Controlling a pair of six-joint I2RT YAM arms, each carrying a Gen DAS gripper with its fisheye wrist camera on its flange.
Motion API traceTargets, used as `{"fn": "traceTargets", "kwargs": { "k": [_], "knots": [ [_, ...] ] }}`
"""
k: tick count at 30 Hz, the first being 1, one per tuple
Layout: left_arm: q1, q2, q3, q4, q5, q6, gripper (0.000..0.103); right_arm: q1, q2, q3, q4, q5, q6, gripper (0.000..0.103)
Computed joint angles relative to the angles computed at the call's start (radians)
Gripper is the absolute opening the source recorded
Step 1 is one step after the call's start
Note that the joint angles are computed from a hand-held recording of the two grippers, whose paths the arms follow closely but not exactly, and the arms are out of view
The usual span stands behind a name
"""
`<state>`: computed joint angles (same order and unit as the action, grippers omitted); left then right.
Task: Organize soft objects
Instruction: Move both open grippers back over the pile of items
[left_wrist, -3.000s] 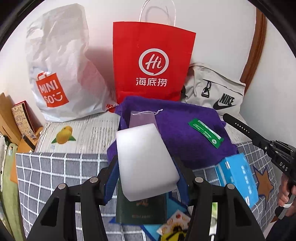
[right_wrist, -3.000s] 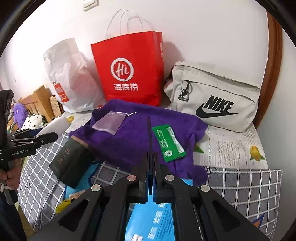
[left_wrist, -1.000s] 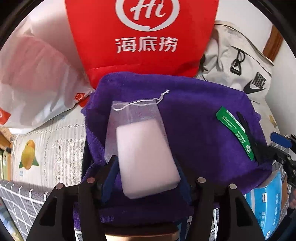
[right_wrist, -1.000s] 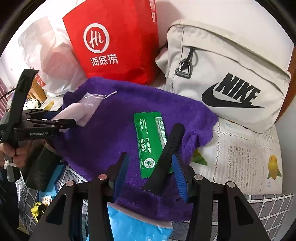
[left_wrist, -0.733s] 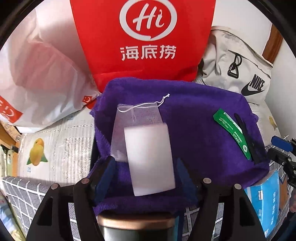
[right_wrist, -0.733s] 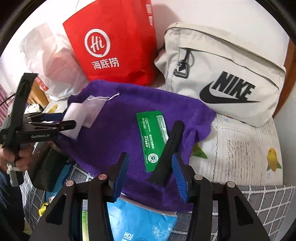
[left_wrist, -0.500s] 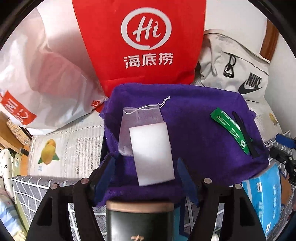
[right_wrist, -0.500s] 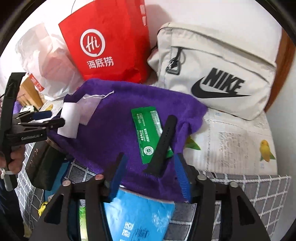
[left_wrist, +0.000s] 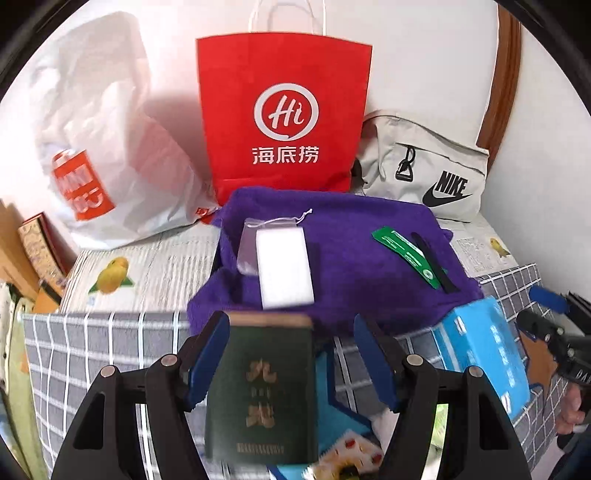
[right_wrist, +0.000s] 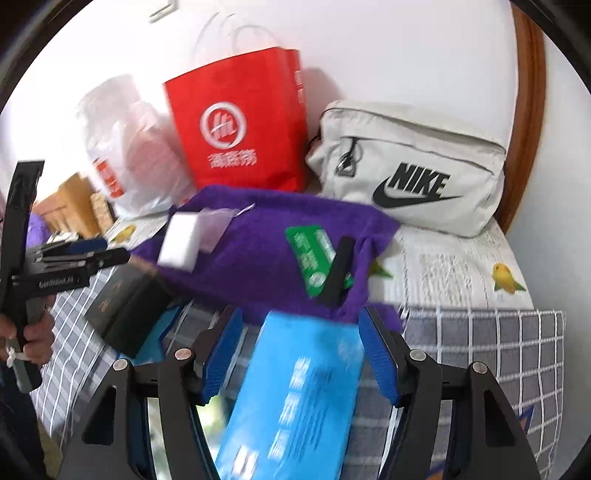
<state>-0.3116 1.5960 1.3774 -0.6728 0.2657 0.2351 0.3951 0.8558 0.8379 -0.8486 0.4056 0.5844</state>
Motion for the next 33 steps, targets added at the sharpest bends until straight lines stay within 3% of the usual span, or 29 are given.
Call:
{"fn": "traceTargets", "kwargs": {
  "k": [3,8,13,17,22,26,27,29,31,33],
  "knots": [
    [0.024,-0.063,-0.060,-0.030,0.032,0.018,0.068,0.180,-0.006,0.009,-0.099,0.142,0.161,0.065],
    [0.059,-0.180,-0.193,-0.053,0.072,0.064,0.068,0.387,-0.099,-0.043,-0.157,0.173,0.406,0.065],
    [0.103,-0.303,-0.341,-0.049,0.093,0.120,0.068,0.701,-0.037,-0.024,-0.345,0.321,0.782,0.065],
    [0.148,-0.360,-0.449,-0.024,0.096,0.171,0.068,0.891,0.030,-0.014,-0.444,0.365,1.027,0.065],
    [0.167,-0.369,-0.528,0.011,0.115,0.210,0.068,1.026,0.091,-0.019,-0.451,0.379,1.166,0.065],
    [0.138,-0.374,-0.595,0.092,0.075,0.213,0.068,1.086,0.133,-0.026,-0.460,0.372,1.259,0.065],
    [0.131,-0.365,-0.605,0.109,0.063,0.208,0.066,1.103,0.142,-0.029,-0.468,0.369,1.292,0.065],
    [0.131,-0.336,-0.607,0.124,0.073,0.205,0.053,1.128,0.152,-0.036,-0.477,0.364,1.341,0.065],
    [0.143,-0.308,-0.600,0.110,0.129,0.220,0.033,1.143,0.157,-0.045,-0.484,0.354,1.379,0.065],
    [0.138,-0.322,-0.604,0.097,0.142,0.242,0.027,1.141,0.165,-0.046,-0.488,0.344,1.399,0.065]
  ]
}}
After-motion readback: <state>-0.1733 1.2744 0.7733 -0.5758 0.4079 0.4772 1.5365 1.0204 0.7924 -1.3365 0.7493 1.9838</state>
